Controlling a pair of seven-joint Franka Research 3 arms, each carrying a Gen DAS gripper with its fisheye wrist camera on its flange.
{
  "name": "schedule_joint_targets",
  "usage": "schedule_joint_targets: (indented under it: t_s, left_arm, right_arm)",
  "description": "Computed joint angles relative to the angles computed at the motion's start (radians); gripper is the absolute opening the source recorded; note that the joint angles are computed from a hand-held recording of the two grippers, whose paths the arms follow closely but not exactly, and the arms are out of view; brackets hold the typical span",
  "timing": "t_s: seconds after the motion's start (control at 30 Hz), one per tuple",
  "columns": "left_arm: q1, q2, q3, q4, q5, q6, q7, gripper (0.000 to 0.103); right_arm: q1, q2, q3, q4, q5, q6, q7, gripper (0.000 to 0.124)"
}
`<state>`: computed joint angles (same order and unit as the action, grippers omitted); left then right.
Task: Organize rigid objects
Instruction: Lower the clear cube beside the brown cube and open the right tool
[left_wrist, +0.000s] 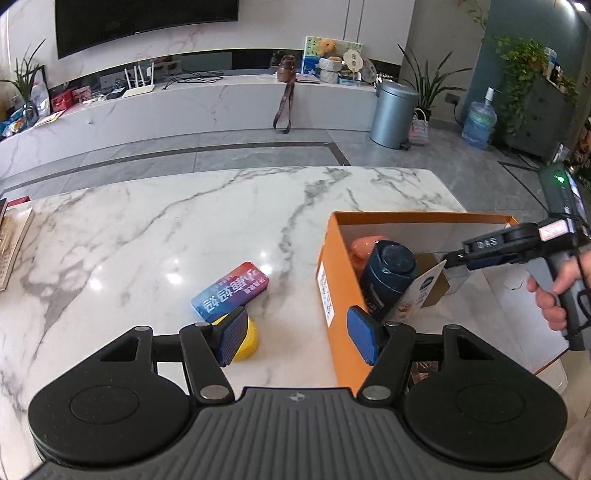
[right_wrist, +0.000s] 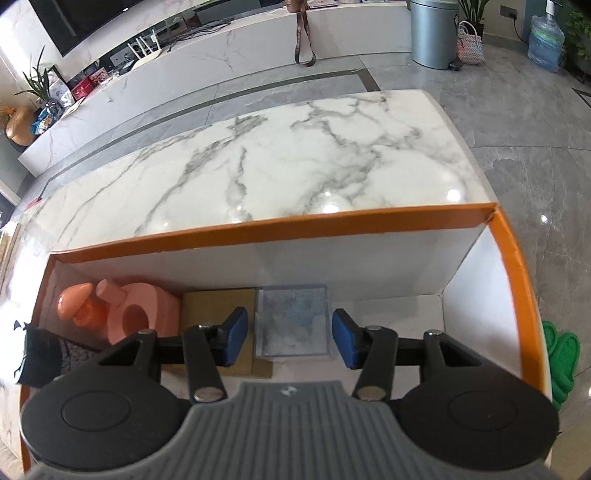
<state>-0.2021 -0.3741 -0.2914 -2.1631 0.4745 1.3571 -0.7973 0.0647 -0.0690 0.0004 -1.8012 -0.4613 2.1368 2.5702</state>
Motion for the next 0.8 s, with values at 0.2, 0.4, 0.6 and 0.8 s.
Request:
schedule_joint_targets:
  t_s: [0.2,0.4,0.6,0.8]
  left_arm:
    - [-0.007,0.005,-0.01,0.004,-0.007,-0.004,-0.033,0.073]
    - [-0.023,0.018,-0.027,0.026,-0.022,-0.035,-0.084,0.073]
    - [-0.045,0.013,-0.038,0.037,-0.032,-0.073,-0.128,0.073]
    - [-0.06,-0.005,-0.038,0.013,-0.02,-0.048,-0.131,0.073]
  right_arm:
    - [0.01,-0.034,0.012,-0.011,0.05,-0.041,-0.095,0.05]
    - [0.032,0.026,0.015,0.05,0.099,-0.117,-0.224,0.049]
    - [0.039,0.061,-0.004,0.072,0.091,-0.099,-0.219,0.044]
    - [0.059,0.085,-0.005,0.105,0.069,-0.131,-0.218,0.043]
